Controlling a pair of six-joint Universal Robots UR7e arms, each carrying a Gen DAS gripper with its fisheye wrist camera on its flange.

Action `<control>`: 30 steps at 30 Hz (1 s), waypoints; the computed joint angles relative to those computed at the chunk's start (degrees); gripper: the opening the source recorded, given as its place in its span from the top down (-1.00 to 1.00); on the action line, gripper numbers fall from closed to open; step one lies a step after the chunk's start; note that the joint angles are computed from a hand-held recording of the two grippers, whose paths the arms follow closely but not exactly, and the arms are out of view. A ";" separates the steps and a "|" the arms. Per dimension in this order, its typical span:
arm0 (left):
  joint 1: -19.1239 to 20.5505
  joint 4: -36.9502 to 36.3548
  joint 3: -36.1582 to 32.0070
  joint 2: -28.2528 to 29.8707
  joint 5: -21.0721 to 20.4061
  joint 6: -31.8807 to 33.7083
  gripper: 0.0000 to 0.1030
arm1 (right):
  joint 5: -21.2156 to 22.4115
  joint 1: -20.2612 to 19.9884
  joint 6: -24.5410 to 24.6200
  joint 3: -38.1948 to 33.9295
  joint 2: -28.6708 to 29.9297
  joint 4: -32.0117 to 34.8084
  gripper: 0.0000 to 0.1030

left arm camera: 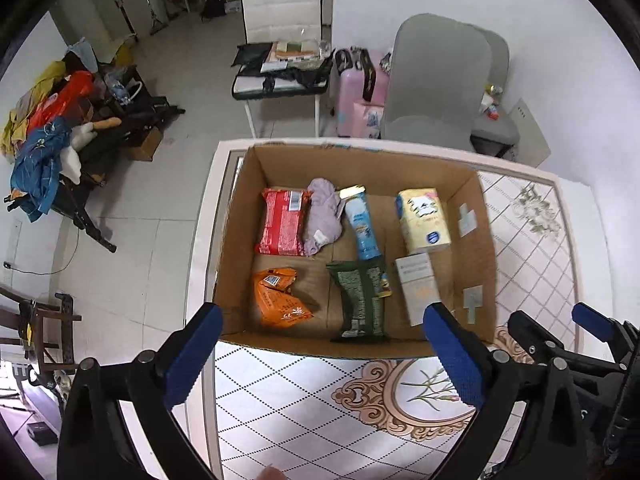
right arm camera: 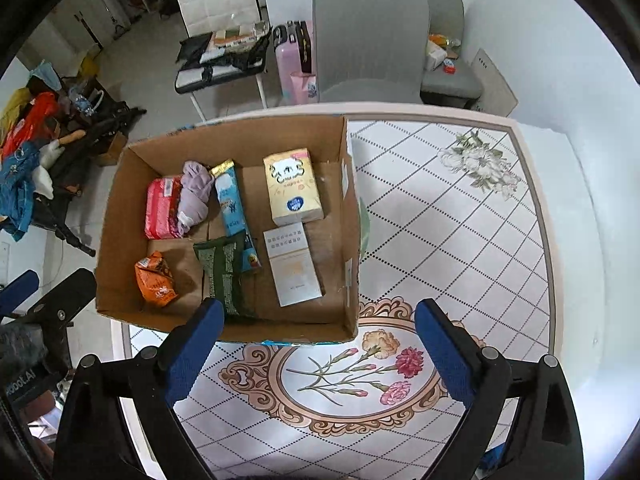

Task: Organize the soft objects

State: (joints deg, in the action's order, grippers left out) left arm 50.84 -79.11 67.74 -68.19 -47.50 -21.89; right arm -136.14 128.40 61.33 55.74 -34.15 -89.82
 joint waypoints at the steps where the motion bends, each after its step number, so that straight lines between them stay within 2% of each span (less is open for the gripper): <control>1: -0.63 0.06 0.14 -0.44 0.37 -0.21 -0.99 | -0.45 0.53 0.08 -0.09 -0.31 0.10 -0.91; 9: -5.81 3.15 -1.27 -3.86 0.88 -2.83 -0.99 | -3.75 5.47 2.16 -1.46 -2.69 2.99 -0.91; 18: -11.52 6.89 -2.73 -7.28 1.65 -4.96 -0.99 | -5.07 10.97 4.27 -4.29 -4.79 7.53 -0.91; 30: -14.83 14.71 -5.53 -8.42 0.52 -10.99 -0.99 | -6.31 15.96 8.76 -10.59 -5.09 17.00 -0.91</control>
